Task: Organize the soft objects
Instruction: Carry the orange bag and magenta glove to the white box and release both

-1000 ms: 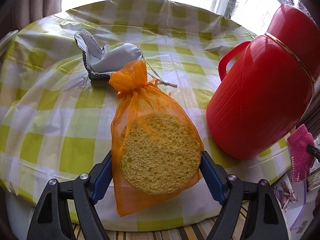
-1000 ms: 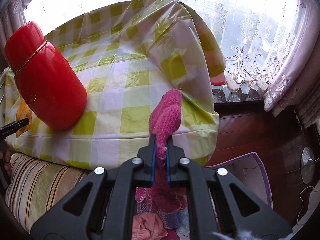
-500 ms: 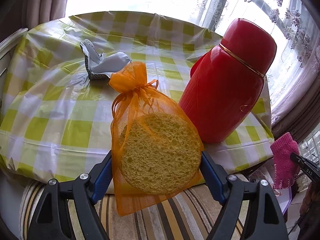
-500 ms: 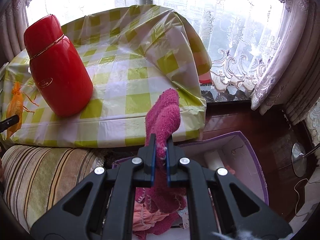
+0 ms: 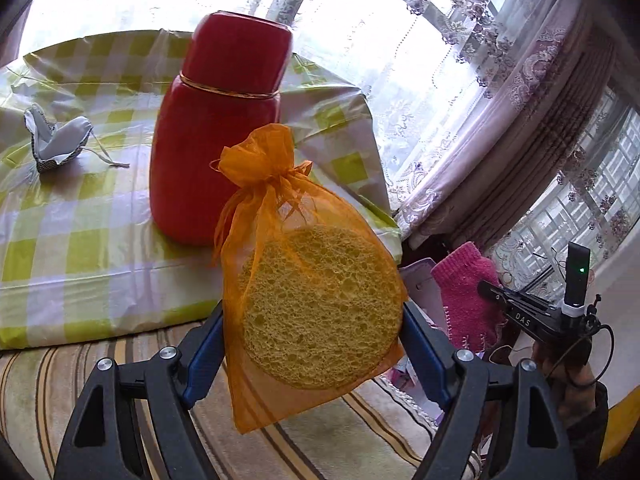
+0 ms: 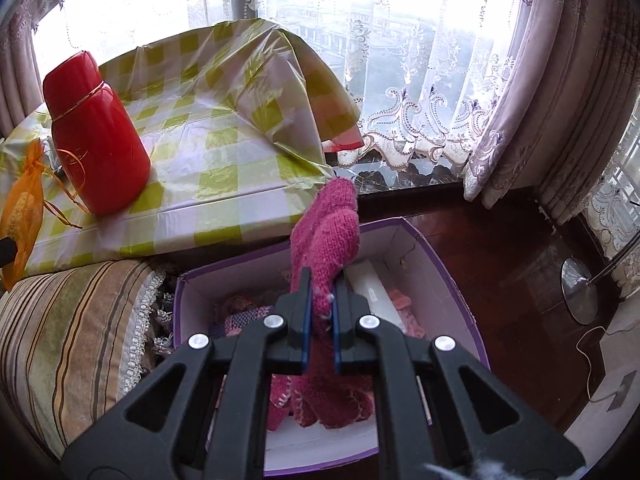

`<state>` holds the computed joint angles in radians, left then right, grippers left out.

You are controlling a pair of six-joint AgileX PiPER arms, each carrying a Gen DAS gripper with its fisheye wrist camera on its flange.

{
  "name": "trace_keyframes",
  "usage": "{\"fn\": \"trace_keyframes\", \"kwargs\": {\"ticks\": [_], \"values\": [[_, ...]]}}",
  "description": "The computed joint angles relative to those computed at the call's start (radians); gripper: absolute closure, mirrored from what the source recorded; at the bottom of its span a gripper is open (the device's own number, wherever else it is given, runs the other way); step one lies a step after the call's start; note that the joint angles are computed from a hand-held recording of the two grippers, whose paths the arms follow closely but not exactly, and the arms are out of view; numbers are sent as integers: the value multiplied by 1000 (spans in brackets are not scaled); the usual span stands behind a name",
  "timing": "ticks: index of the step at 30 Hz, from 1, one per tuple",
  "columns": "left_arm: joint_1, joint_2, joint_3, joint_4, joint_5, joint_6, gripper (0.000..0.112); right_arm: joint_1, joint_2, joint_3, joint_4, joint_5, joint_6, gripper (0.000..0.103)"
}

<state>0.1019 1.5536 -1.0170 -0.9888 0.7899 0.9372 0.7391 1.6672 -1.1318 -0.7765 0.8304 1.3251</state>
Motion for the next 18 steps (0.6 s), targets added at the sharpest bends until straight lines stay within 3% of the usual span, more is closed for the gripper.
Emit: {"fn": "trace_keyframes", "kwargs": {"ticks": [7, 10, 11, 12, 14, 18], "values": [[-168, 20, -27, -72, 100, 9, 29, 3, -90, 106, -15, 52, 67, 92], [-228, 65, -53, -83, 150, -1, 27, -15, -97, 119, 15, 53, 52, 86], [-246, 78, -60, -68, 148, -20, 26, -20, -94, 116, 29, 57, 43, 73], [-256, 90, -70, -43, 149, -41, 26, -21, -89, 112, 40, 61, 36, 51], [-259, 103, -77, -13, 148, -69, 26, 0, -83, 109, 30, 68, 38, 34], [-169, 88, -43, -24, 164, -50, 26, 42, -40, 52, 48, 66, -41, 34]]}}
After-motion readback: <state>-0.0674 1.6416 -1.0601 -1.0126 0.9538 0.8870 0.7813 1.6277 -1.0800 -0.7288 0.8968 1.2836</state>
